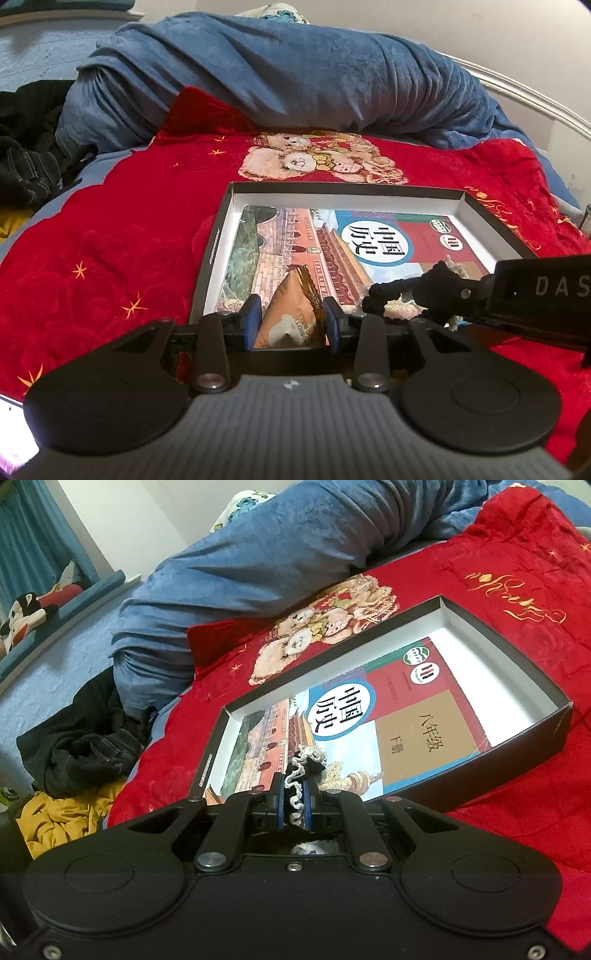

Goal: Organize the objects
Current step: 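Lift the packet with the left gripper while the right carries the scrunchie over the box, then open the left gripper over the box while the right releases the scrunchie inside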

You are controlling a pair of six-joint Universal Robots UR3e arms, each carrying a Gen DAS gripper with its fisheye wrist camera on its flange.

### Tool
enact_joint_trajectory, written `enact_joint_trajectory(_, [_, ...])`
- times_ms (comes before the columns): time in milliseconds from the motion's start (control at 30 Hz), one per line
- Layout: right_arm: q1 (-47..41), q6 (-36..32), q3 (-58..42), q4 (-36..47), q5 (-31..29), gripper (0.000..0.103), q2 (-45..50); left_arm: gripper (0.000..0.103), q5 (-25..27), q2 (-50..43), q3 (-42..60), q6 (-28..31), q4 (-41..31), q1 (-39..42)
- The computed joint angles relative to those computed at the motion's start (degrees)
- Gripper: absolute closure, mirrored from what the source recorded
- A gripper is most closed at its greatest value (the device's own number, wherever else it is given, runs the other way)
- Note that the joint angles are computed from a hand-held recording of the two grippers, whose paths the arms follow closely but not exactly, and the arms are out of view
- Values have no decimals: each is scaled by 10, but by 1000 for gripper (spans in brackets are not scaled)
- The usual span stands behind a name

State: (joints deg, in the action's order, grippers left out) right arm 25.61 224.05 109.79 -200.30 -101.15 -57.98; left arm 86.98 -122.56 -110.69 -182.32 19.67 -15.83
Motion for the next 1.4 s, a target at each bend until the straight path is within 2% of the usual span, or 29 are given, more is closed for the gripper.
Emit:
enact_joint_trajectory(167, [1,6,0,10,3,92,-5,59,-2,1,-5,-6,7,0])
enact_joint_trajectory(233, [1,9,-1,13,3,92,-6,46,-2,2,-11,-3,14,1])
enact_joint_trajectory(400, [-2,16,-9,37,11,91,-14,36,-11,22,-48,-6,40,11])
enact_joint_trajectory(533, [2,18,-10,52,13,89,-22,33,-2,28,-59,6,55,8])
enact_joint_trajectory(633, [5,15,-6,56,12,84,-29,30,-5,35,-63,-2,60,10])
enact_joint_trajectory(800, [-1,16,1,77,16,83,-54,27,-9,57,-79,-17,60,20])
enact_joint_trajectory(833, [0,14,3,80,13,79,-60,27,-7,61,-83,-21,62,20])
enact_joint_trajectory(867, [3,15,5,84,3,73,-68,27,0,65,-88,-24,68,19])
enact_joint_trajectory(933, [10,17,9,82,-13,68,-81,27,16,72,-99,-30,85,12])
enact_joint_trajectory(1067, [44,22,15,103,-79,62,-118,26,34,102,-140,-50,118,-9])
enact_joint_trajectory(1200, [95,37,17,159,-164,58,-156,19,70,153,-197,-70,131,-56])
enact_joint_trajectory(1300, [134,75,32,195,-221,57,-183,17,38,193,-270,-63,174,-61])
enact_joint_trajectory(1400, [170,122,40,247,-271,56,-201,12,49,211,-296,-49,175,-81])
